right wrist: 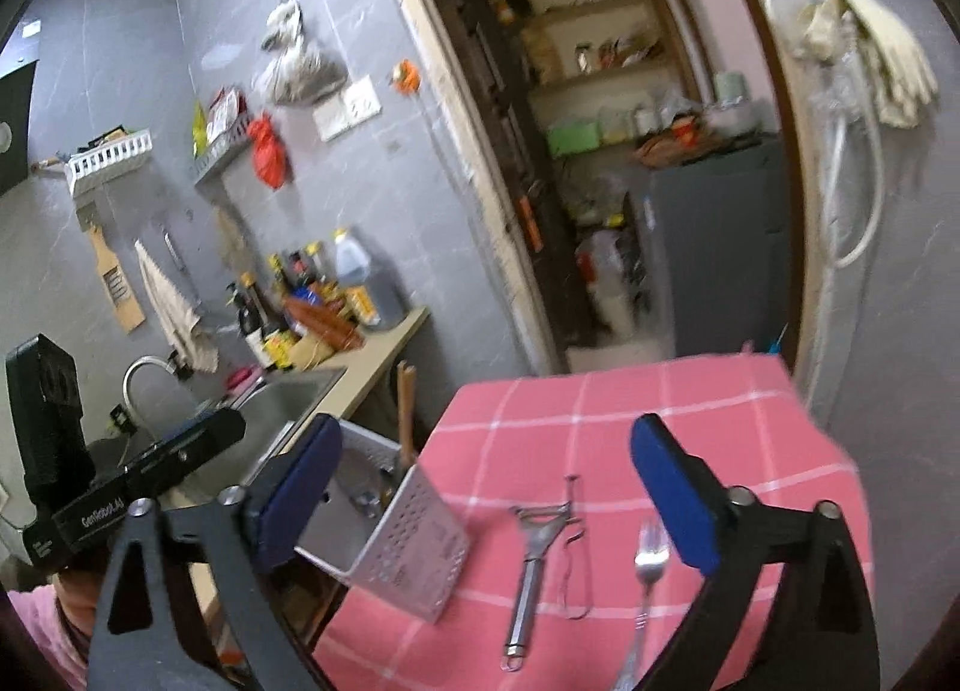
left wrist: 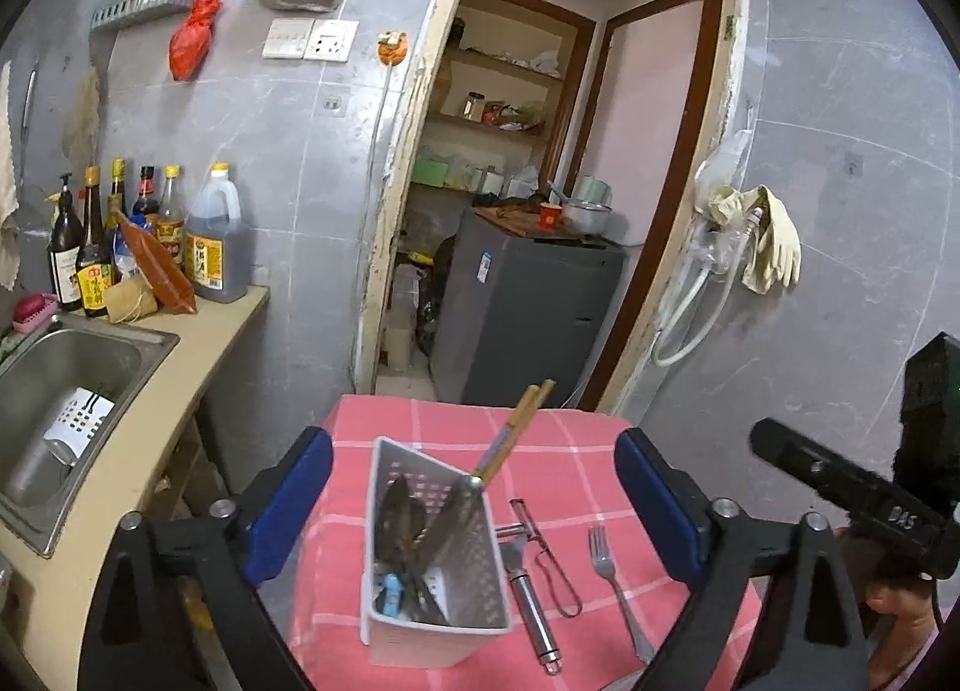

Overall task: Organize utensils
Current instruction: 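Open both tools to drop the spoons into the holder, then move both tools toward the steel fork and last steel spoon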

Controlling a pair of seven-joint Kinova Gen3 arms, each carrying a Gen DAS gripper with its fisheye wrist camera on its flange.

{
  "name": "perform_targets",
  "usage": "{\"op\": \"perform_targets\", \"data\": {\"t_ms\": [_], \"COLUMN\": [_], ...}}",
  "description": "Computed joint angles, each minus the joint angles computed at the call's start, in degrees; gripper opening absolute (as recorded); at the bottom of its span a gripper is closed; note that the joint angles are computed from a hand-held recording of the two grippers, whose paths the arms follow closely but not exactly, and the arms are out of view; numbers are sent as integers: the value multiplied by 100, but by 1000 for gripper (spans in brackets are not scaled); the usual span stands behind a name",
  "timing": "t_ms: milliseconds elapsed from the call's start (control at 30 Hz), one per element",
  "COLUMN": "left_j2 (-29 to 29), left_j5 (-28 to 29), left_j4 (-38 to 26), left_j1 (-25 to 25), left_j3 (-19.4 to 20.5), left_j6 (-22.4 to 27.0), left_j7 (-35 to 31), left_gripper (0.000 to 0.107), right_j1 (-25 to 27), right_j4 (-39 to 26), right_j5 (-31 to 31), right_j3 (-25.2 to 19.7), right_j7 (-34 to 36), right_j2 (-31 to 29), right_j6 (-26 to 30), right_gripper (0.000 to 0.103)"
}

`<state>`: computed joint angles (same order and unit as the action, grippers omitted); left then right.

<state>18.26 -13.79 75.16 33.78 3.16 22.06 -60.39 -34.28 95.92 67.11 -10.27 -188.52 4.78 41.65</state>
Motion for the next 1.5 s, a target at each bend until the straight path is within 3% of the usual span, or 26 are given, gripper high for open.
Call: {"op": "perform_targets", "data": {"t_ms": [167,367,567,800,1167,1333,1500], "left_j2": [-24,23,130,378,1000,1390,1875], "left_j5": [-533,-884,-972,-753,-135,339,822], "left_j4": [133,116,-42,-370,-1208,-1683,-2274], "left_j1": [594,908,1013,985,965,867,796], "left_j3": [-461,-561,-368,-43,323,504,584], "left_j6": [-271,-372,-188,173,1065,1611,2138], "left_j7": [662,1015,929,517,-383,-898,-1200], "left_gripper": [102,103,103,103,103,102,96], "right_j1": [-175,-212,-83,234,1001,1234,1387], "right_j4": [258,547,867,1341,2284,2650,2980], "right_j5": [621,847,516,-180,-1532,-1711,-1600], "right_j3": [-201,-517,-727,-868,-787,-854,-733], "right_j7": [-347,-442,-408,-486,-667,-973,-1368], "right_j2": [-232,-537,-856,-1155,-1499,-1335,-1082], "right_j6": [768,1530,1853,1712,221,-454,-1357], "right_gripper": [102,102,102,102,101,74,58]}}
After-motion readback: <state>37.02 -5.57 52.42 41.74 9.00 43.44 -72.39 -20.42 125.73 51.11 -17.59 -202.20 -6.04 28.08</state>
